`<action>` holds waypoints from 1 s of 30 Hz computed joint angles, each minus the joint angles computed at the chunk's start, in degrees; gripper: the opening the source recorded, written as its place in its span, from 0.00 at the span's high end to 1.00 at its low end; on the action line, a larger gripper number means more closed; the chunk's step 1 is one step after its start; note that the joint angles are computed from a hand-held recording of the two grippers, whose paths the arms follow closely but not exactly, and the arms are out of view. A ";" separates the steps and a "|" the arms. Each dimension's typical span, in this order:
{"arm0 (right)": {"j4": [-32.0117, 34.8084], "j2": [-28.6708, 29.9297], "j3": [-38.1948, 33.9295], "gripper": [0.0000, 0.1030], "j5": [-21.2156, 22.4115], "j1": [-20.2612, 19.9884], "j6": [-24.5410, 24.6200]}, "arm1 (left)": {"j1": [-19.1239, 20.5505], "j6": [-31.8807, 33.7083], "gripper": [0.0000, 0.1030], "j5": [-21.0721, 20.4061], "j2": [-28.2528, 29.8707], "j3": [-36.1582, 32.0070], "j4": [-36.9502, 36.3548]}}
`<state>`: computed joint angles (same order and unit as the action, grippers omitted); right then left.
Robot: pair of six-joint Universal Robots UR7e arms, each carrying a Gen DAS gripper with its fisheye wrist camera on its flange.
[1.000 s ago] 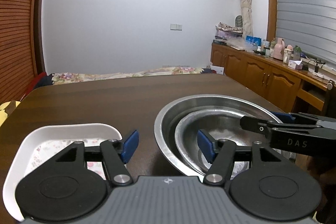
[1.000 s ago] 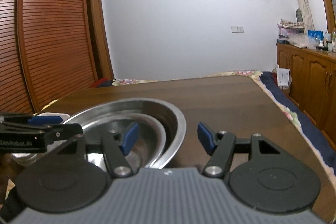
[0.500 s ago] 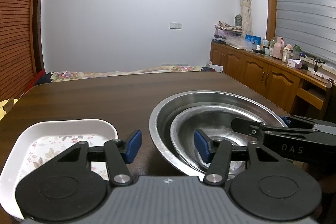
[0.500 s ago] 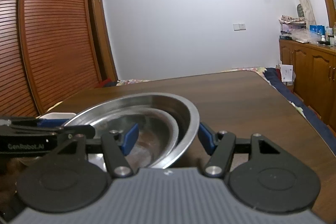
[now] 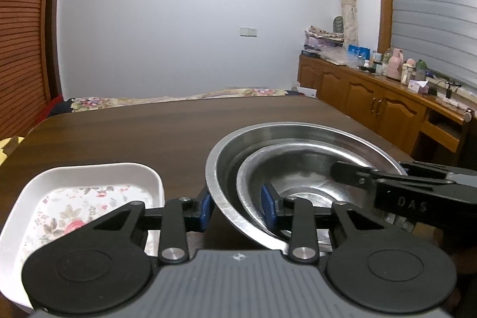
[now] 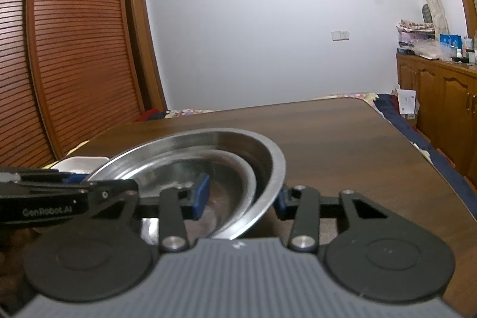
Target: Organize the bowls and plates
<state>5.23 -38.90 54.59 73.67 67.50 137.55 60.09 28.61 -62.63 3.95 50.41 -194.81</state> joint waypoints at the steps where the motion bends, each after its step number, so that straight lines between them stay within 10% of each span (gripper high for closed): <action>1: 0.30 0.02 -0.20 0.63 0.07 -0.01 0.21 | 0.01 -0.50 0.67 -0.05 -0.12 0.03 0.32; 30: -0.55 -2.54 2.13 0.70 -2.03 0.48 3.57 | -0.92 -3.24 0.68 -1.13 -4.53 4.77 -0.36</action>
